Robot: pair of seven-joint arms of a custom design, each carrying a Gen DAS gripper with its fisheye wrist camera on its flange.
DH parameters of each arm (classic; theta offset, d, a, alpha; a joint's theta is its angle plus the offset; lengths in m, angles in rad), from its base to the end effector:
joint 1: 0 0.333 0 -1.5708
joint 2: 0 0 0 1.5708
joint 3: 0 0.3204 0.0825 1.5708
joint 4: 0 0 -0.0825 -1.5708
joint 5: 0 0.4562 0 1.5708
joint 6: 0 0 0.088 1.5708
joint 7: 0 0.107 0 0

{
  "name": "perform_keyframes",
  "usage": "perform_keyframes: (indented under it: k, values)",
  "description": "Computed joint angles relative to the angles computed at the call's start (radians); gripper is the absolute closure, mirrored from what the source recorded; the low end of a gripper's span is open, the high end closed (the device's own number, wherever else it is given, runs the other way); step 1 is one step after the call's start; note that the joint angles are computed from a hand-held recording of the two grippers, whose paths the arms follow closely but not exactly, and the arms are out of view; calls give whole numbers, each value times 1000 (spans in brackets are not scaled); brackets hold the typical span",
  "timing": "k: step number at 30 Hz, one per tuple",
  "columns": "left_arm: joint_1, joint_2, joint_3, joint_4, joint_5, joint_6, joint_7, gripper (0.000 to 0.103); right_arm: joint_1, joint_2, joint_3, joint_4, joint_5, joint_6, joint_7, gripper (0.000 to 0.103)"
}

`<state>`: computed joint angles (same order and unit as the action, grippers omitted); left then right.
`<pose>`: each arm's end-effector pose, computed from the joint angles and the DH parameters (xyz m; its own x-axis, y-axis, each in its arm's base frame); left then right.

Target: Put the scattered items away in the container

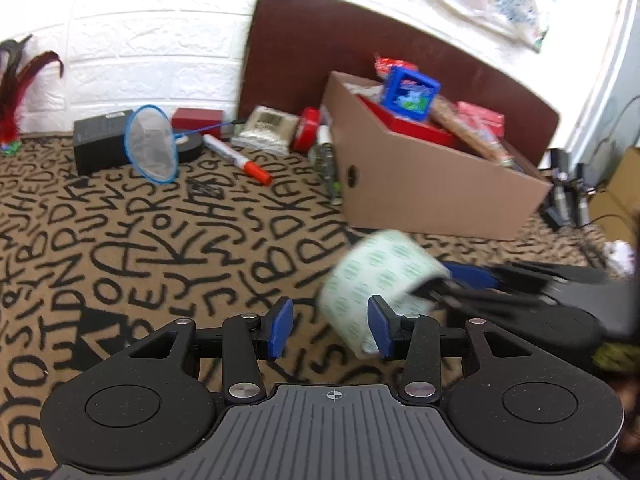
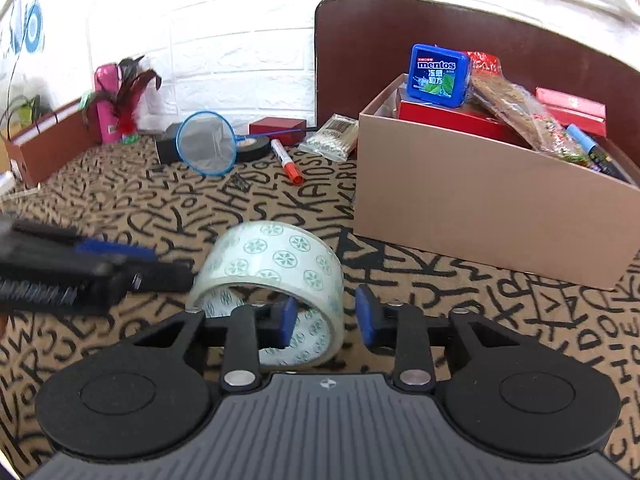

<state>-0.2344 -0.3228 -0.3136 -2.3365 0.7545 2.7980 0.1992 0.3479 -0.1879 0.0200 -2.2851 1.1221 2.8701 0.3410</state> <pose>0.4568 -0.3263 0.5048 0.0504 -0.9648 0.2582 -0.6207 -0.2328 -0.7487 0.5582 0.1613 0.4628 0.5934 -0.8037 -0.0434 -0.4924 -0.3198 -0.8095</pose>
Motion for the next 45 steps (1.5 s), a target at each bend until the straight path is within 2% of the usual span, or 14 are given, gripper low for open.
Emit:
perform_keyframes:
  k: [3,5,9,10,13,16,18,19,24,26,29,37,40,45]
  values:
    - [-1,2,-6,1,19,27,19,45,1,30,8,33,1,16,37,74]
    - [1,26,-15,27,31,0,31,45,0,42,13,47,1,21,56,73]
    - [0,86,-1,62,31,18,36,49,1,31,8,41,36,14,31,73]
    - [1,101,3,72,33,20,37,64,-2,30,9,37,29,15,41,73]
    - [6,130,4,92,57,3,10,75,-13,31,8,33,1,15,77,72]
    - [11,136,9,95,86,1,-28,79,-20,36,2,37,-6,-5,94,72]
    - [10,141,16,99,81,-10,-31,78,-20,42,0,42,7,-12,80,72]
    - [12,147,19,103,84,-13,-41,60,-20,47,1,44,11,-15,79,72]
    - [5,194,50,124,10,-3,-1,60,-28,72,12,53,-8,-40,122,72]
    - [-2,208,57,130,-21,7,39,80,-30,77,15,52,-6,-48,129,77]
    - [-8,203,47,137,-15,-20,40,82,-29,67,22,42,-9,-36,126,87]
    - [-12,195,14,230,130,-35,-6,81,-5,-41,-25,12,197,-28,-89,87]
    - [-26,245,11,317,156,-35,25,81,-4,-76,-48,18,299,-7,-191,87]
    - [-74,367,20,502,197,-57,106,81,-40,-91,-79,57,357,-10,-241,87]
